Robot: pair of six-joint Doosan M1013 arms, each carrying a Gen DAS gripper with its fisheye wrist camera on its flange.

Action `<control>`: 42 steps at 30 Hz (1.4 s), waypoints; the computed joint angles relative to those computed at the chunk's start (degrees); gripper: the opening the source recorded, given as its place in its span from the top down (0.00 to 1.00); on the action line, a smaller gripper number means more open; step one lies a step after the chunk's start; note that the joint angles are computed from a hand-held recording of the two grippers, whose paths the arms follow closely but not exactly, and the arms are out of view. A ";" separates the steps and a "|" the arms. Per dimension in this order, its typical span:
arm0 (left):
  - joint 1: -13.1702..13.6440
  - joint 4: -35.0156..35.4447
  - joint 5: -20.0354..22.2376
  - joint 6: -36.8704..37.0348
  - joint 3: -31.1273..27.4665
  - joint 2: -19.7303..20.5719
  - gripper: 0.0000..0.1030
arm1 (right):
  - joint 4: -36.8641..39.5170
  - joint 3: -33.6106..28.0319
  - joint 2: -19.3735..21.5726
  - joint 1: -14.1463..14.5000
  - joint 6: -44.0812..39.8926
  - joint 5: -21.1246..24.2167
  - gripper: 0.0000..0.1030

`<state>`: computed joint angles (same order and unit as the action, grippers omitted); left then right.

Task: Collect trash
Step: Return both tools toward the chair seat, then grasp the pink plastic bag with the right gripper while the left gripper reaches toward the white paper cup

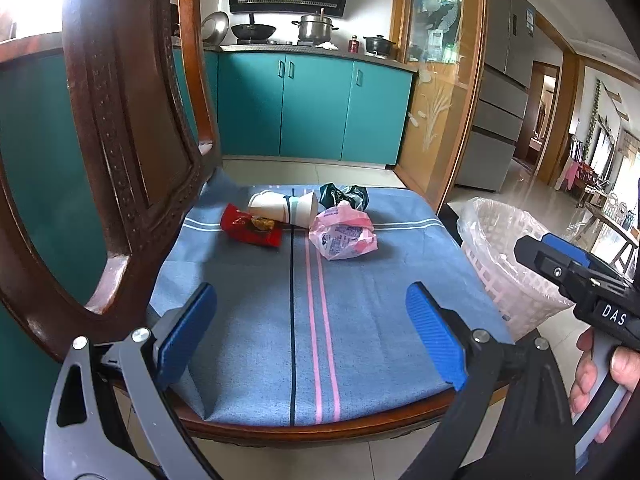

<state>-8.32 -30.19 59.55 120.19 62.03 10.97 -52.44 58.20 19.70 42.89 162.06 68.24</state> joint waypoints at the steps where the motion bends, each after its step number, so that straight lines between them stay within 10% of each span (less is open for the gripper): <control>1: -0.03 0.05 -0.01 -0.07 0.05 -0.04 0.07 | -0.05 0.09 -0.04 0.02 0.07 -0.01 0.14; 25: -0.24 0.54 0.95 -0.94 -0.47 0.32 0.07 | 1.96 -0.03 0.21 -0.48 -1.22 -0.31 0.14; 42: 0.45 1.81 1.19 -4.69 -2.29 1.83 0.08 | 25.53 -12.39 10.88 -10.69 -11.46 -5.13 0.15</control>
<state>-7.87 -28.37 60.74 115.50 59.74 12.79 -26.91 45.80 30.58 32.20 150.60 63.12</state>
